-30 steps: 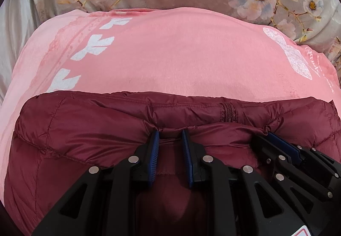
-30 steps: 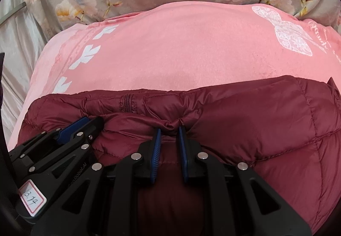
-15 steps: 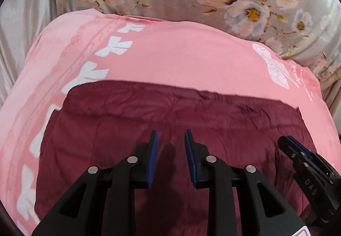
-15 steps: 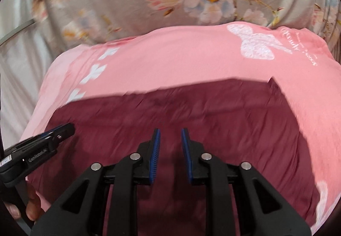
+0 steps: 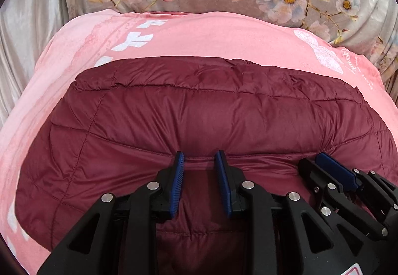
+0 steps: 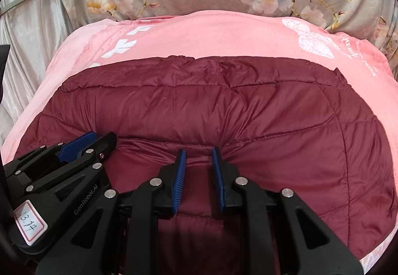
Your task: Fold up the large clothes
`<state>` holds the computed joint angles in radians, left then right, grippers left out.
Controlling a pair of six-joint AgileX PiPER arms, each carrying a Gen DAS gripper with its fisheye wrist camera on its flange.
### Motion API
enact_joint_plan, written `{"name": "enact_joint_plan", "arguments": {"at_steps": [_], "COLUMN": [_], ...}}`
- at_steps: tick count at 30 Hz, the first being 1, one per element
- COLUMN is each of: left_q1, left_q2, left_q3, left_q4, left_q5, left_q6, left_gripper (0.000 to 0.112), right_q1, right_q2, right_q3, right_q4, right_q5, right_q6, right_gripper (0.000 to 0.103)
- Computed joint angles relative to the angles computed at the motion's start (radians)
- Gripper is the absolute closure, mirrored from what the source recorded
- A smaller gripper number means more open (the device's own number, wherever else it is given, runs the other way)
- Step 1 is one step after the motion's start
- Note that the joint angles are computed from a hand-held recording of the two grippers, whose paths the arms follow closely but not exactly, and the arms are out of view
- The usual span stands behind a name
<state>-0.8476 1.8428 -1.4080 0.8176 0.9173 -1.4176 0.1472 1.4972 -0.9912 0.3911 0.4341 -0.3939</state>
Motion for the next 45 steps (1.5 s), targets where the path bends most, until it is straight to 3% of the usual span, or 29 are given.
{"name": "enact_joint_plan", "arguments": {"at_steps": [5,18,23,27,29,33,35,38,42,45], "left_q1": [-0.004,-0.008,-0.005,0.032,0.051,0.069,0.118,0.250,0.390,0.392], "left_q2": [0.024,0.039,0.018,-0.156,-0.302,-0.521,-0.615,-0.753,-0.767,-0.765], "left_q3": [-0.015,-0.017,0.013,0.189,0.314,0.464,0.530,0.664,0.740,0.758], "left_q4": [0.018,0.031,0.046,0.003,-0.028,-0.088,-0.157,-0.276,-0.460,-0.430], "left_q5": [0.015,0.019,-0.013,-0.125,-0.164,-0.070,-0.043,-0.163,-0.312,-0.356], "left_q6": [-0.003,-0.015,-0.047,-0.155,-0.205,-0.256,-0.242,-0.208,-0.050,-0.098], "left_gripper": [0.085,0.085,0.084,0.083,0.082,0.069,0.069,0.069,0.069,0.069], "right_q1": [-0.026,-0.039,-0.039,-0.013,-0.009,0.024,0.062,0.111,0.140,0.146], "right_q2": [0.012,0.013,0.010,-0.064,-0.120,-0.192,-0.209,-0.209,-0.193,-0.185], "right_q3": [-0.001,0.005,0.005,0.014,0.029,0.054,0.071,0.099,0.120,0.129], "right_q4": [0.083,0.129,0.124,-0.020,0.018,0.049,0.021,-0.017,-0.062,-0.073], "right_q5": [0.012,0.013,0.013,0.039,0.080,0.145,0.151,0.135,0.102,0.085], "right_q6": [-0.076,-0.120,-0.120,0.025,-0.007,-0.006,0.037,0.093,0.142,0.146], "right_gripper": [0.083,0.083,0.083,0.079,0.079,0.079,0.079,0.079,0.079,0.079]}}
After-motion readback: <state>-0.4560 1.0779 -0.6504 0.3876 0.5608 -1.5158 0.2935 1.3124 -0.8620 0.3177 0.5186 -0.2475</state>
